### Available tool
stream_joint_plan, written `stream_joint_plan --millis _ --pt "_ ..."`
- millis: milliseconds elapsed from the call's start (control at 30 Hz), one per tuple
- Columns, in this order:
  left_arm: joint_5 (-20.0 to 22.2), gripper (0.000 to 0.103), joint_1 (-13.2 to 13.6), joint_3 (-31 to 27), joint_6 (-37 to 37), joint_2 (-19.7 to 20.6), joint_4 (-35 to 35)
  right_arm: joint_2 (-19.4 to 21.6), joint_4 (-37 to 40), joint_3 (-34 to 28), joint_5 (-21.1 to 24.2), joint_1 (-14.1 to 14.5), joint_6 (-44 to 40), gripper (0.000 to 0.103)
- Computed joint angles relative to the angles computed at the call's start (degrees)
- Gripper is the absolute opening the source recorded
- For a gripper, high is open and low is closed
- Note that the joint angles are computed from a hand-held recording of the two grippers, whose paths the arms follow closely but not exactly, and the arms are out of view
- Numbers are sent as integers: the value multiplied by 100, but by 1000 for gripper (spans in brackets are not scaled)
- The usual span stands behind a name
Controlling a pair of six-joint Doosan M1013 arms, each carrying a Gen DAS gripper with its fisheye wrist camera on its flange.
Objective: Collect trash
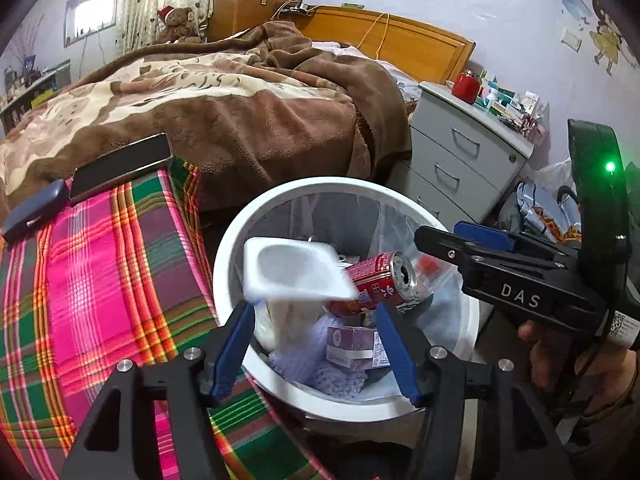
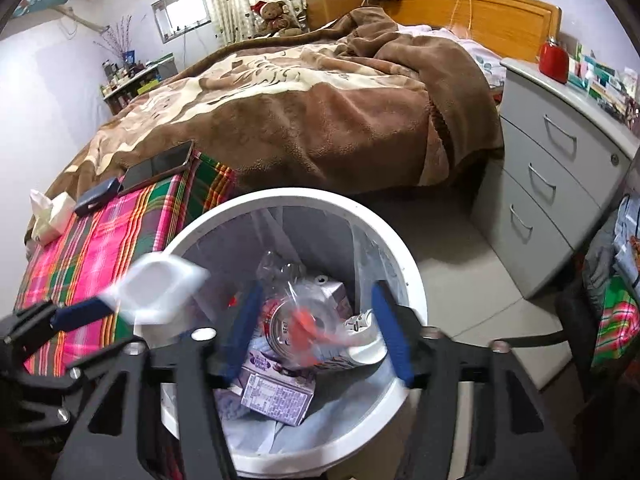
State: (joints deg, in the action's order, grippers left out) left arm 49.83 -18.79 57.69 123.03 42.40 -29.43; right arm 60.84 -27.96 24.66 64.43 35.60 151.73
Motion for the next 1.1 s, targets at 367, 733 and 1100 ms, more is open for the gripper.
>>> stream_joint_plan --millis 367,733,1100 --pt "-237 63 54 335 256 -231 -364 -418 -335 762 -590 70 539 63" --pt "-1583 63 43 1505 144 -955 -54 -559 -1309 998 -488 407 1073 63" --pt "-2741 63 180 2713 991 -1699 -999 -669 -2376 1301 -345 791 1900 63"
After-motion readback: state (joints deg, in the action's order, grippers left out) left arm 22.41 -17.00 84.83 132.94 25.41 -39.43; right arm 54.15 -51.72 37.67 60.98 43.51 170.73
